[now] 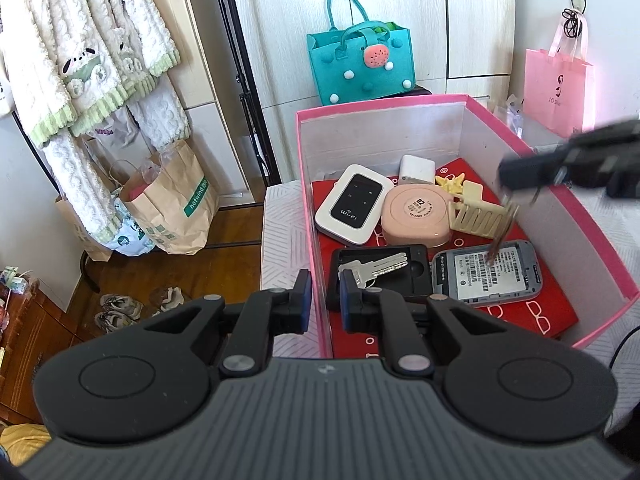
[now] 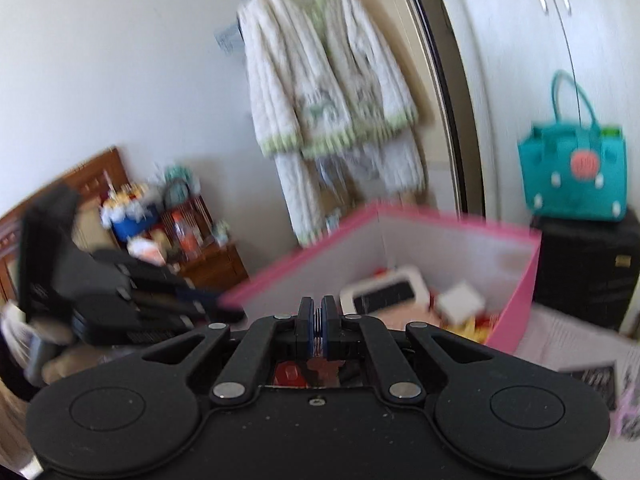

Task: Organize rigid objects
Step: 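Carry the pink-keychain keys into the pink box and release them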

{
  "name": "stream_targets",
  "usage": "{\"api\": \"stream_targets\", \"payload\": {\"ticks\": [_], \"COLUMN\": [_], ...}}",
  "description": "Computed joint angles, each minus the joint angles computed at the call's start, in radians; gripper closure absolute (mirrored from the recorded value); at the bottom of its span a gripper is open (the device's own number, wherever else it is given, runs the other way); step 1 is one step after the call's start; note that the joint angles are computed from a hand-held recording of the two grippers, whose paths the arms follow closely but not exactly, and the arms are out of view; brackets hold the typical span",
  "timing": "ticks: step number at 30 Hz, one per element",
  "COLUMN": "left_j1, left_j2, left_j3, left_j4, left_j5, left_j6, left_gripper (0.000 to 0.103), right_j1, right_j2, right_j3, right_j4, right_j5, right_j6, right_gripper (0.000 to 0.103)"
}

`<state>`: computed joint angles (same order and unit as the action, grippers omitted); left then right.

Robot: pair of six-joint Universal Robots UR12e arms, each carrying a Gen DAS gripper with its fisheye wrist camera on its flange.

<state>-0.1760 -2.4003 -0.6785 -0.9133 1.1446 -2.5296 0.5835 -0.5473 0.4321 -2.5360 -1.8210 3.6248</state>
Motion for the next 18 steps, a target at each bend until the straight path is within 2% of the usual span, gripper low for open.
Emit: {"api": "stream_targets", "payload": {"ticks": [4,6,9,11,13,18], "left_j1": [0.000,0.000,0.001,0.002,0.002,-0.003], "left_j2": [-0.001,-0.003,-0.007,-0.007,-0.007,-0.004], "left_j3": [0.002,0.009,0.016,0.017,0.017,0.015], "left_j4": [-0.002,-0.012,-0.022,-0.023,-0.024,-0.033], "left_j5": [0.000,-0.002,-0.007,-0.009,-0.011,0.009], "left_j6": [-0.001,-0.003,-0.006,-0.012,-0.023,-0.026], "left_gripper": [0.091,0.091,0.091,0.091,0.091,0.091], "right_j1": [0.004,0.006,0.013,0.020,0.029,0.043], "right_j2": [-0.027,-0.068,-0.120,-0.150,-0.180,-0.238], "right_j3": [0.053,0.128,0.214,0.264,0.317,0.416], "right_j4": [0.051,0.013,-0.044,-0.072,-0.085,0.008], "right_j5": [-0.011,-0.026,-0.097,-0.152,-0.210,-0.304], "right_j6": [0.002,0.039,0.074,0.097,0.132,0.239], "right_gripper": [0.096,0.092,0.089,0.084,0.070,0.066]}}
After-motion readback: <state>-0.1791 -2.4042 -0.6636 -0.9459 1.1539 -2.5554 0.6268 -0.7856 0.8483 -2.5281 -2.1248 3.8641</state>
